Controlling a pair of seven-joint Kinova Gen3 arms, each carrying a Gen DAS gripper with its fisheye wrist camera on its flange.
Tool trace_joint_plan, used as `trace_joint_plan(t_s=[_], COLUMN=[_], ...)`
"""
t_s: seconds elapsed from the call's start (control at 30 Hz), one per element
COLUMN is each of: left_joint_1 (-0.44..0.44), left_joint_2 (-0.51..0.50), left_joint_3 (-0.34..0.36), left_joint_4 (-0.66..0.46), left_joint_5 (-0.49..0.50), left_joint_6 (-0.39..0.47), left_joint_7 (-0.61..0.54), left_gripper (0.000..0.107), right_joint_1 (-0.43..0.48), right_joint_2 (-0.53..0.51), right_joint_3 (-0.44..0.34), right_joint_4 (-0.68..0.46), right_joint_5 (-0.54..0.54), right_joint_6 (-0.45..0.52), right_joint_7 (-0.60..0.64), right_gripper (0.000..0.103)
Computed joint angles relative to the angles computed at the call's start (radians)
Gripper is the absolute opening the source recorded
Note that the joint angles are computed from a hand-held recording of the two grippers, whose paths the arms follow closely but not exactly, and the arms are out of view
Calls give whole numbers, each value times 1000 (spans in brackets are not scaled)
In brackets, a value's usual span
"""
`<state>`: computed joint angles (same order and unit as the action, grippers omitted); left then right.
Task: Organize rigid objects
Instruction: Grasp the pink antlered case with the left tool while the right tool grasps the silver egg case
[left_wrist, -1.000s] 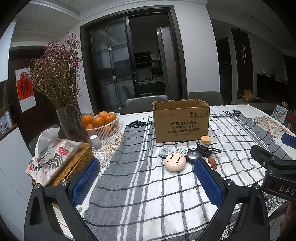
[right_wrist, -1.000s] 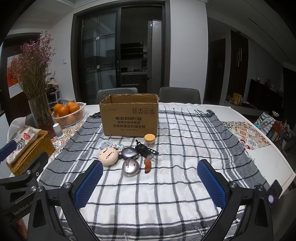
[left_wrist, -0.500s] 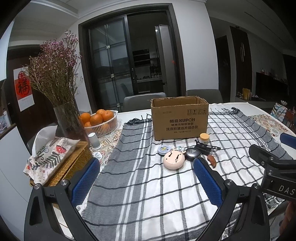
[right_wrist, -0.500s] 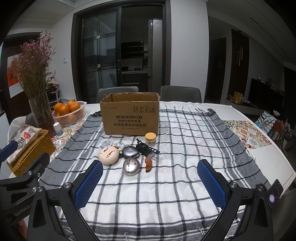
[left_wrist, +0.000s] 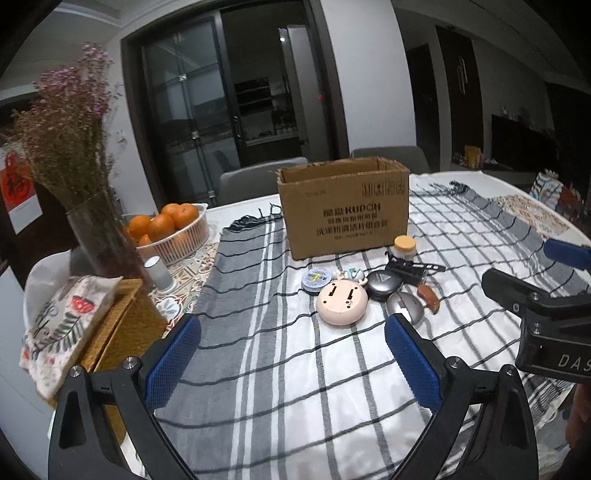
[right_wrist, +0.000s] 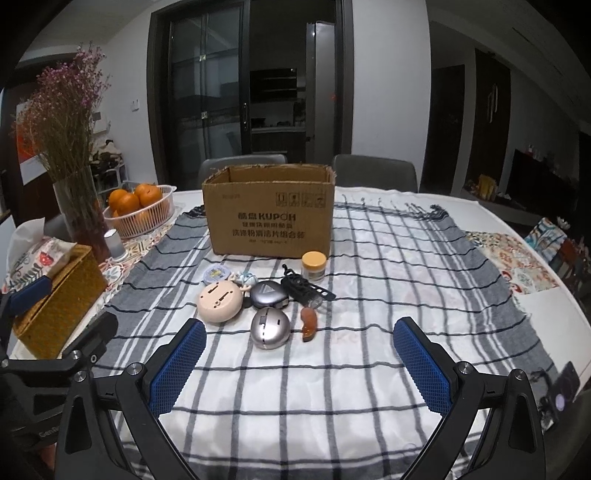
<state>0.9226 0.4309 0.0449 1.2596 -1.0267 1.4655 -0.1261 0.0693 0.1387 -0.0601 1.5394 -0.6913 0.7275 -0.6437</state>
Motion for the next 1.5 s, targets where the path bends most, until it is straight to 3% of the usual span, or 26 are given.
trace_joint_plan(t_s=[0.23,0.53,0.8,0.97,1.2,1.5], left_joint_1=[-74,-172,-277,-337,-404,-405], left_joint_2=[-13,-36,-26,-4,34,74], left_joint_3=[1,-3,-12,-20,-28,-75], left_joint_4=[55,148,192,187,147,93], left_joint_5=[21,54,130,234,407,496], left_joint_6=[-112,-309,-517,-627,-701,-721], left_joint_7=[-62,-129,-288,-424,-620,-734], left_gripper=[101,101,97,94,92,87], right_joint_1=[-41,-79,-127,-147,-173,-173], right_joint_2=[76,171,286,339,396,462], right_joint_3=[-23,-59,-59,-63,-60,-69], right_joint_4=[-60,-134,-263,-316,-383,-476], right_joint_5=[68,189,296,346,403,414], right_joint_6=[3,24,131,170,210,296], right_joint_7=[-79,-192,-343,-407,-481,-537], right_gripper=[100,85,72,72,67,60])
